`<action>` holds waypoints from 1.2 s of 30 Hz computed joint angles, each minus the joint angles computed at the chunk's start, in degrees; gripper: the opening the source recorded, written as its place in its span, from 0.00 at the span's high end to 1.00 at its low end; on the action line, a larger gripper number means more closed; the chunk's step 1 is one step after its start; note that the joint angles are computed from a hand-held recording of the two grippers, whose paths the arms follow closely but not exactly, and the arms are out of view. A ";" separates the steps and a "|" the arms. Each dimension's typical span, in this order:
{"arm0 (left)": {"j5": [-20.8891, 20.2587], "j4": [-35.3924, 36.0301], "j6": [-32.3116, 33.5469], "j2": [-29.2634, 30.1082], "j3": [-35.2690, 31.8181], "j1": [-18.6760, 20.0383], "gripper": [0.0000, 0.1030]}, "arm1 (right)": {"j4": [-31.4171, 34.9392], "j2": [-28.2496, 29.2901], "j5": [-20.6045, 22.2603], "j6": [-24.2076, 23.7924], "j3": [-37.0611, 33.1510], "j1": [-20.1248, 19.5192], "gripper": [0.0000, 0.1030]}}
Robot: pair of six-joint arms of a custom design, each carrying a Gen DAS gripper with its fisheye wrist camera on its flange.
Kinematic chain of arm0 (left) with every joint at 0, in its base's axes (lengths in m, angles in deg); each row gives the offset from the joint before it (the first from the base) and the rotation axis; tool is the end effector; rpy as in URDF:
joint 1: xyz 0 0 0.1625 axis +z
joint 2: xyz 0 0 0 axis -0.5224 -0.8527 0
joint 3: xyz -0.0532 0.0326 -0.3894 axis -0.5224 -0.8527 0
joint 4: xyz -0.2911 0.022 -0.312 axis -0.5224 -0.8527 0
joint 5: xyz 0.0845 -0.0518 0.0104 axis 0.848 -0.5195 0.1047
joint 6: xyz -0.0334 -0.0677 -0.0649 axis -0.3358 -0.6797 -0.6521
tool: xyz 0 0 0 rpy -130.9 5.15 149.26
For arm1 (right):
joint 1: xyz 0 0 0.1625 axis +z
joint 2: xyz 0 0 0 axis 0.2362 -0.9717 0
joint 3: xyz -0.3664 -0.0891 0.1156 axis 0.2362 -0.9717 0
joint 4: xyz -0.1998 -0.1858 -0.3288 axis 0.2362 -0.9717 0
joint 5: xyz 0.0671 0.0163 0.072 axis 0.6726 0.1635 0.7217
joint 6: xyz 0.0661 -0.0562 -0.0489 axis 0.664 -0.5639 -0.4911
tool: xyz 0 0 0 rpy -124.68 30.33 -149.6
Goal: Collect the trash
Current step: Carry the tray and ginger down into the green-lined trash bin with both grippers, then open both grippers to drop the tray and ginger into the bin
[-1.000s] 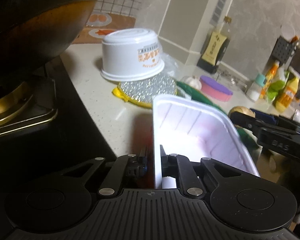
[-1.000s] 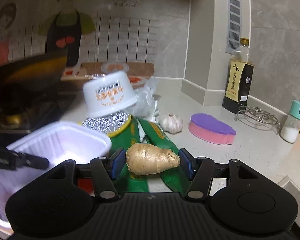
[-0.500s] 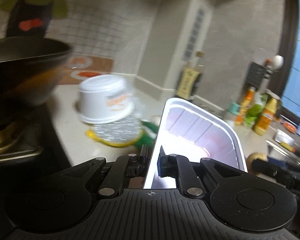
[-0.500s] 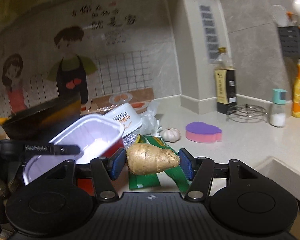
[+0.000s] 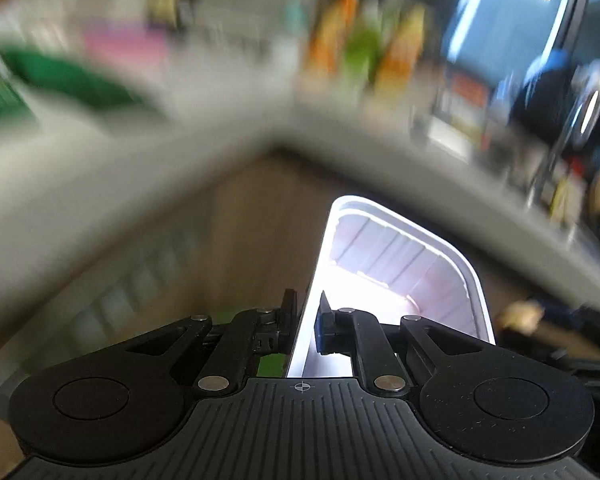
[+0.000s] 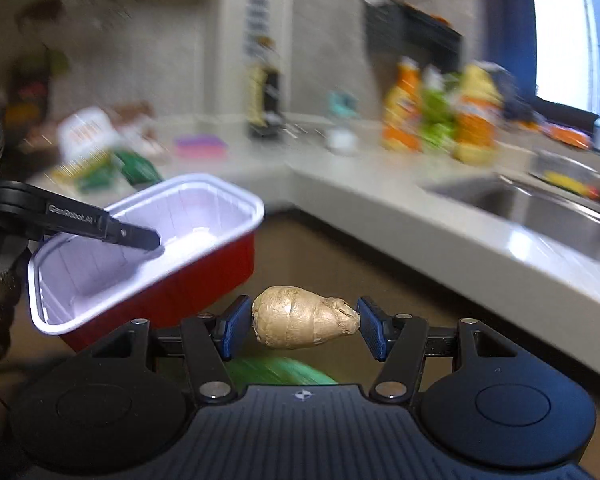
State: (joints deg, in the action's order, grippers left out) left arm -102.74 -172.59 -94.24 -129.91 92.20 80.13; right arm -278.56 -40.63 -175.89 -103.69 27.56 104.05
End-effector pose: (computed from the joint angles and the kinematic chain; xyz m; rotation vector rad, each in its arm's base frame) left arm -0.3813 -0.7061 0.3333 0.7059 2.6541 -0.8155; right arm 0.3523 -0.5235 0.2887 0.6426 -2.0313 1.2857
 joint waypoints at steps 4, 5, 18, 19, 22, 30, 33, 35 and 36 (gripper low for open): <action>1.92 15.68 -6.42 8.54 -7.29 2.83 0.89 | 2.10 -1.48 -0.74 6.54 3.12 -4.04 0.44; 2.77 18.95 -8.54 10.55 -8.68 3.62 0.89 | 2.78 -1.46 -0.06 8.12 3.42 -5.10 0.44; 4.70 27.68 -31.76 25.25 -16.89 13.21 0.83 | 8.40 3.36 3.48 14.04 0.92 -12.41 0.44; 4.13 28.19 -32.39 25.80 -17.50 13.94 0.83 | 9.10 3.50 3.58 14.65 0.58 -12.73 0.44; 4.82 29.67 -32.30 26.57 -19.05 14.56 0.83 | 9.47 3.73 1.70 14.75 0.70 -12.96 0.44; -1.79 21.73 -19.14 20.42 -17.54 10.90 0.83 | 18.75 4.40 1.38 20.89 -0.44 -14.99 0.44; -2.05 15.94 -6.10 15.22 -13.93 7.57 0.83 | 24.73 6.63 2.05 23.11 -3.38 -15.52 0.44; -1.31 11.47 -0.79 11.27 -9.35 5.64 0.83 | 28.23 8.71 2.61 23.95 -6.00 -15.49 0.44; -1.11 10.53 1.52 9.43 -8.05 5.08 0.83 | 30.52 9.67 3.47 24.80 -7.49 -15.60 0.44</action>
State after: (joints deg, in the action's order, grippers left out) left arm -103.84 -162.06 -92.72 -120.49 84.15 85.21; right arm -248.04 -30.95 -172.42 -78.89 20.07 88.45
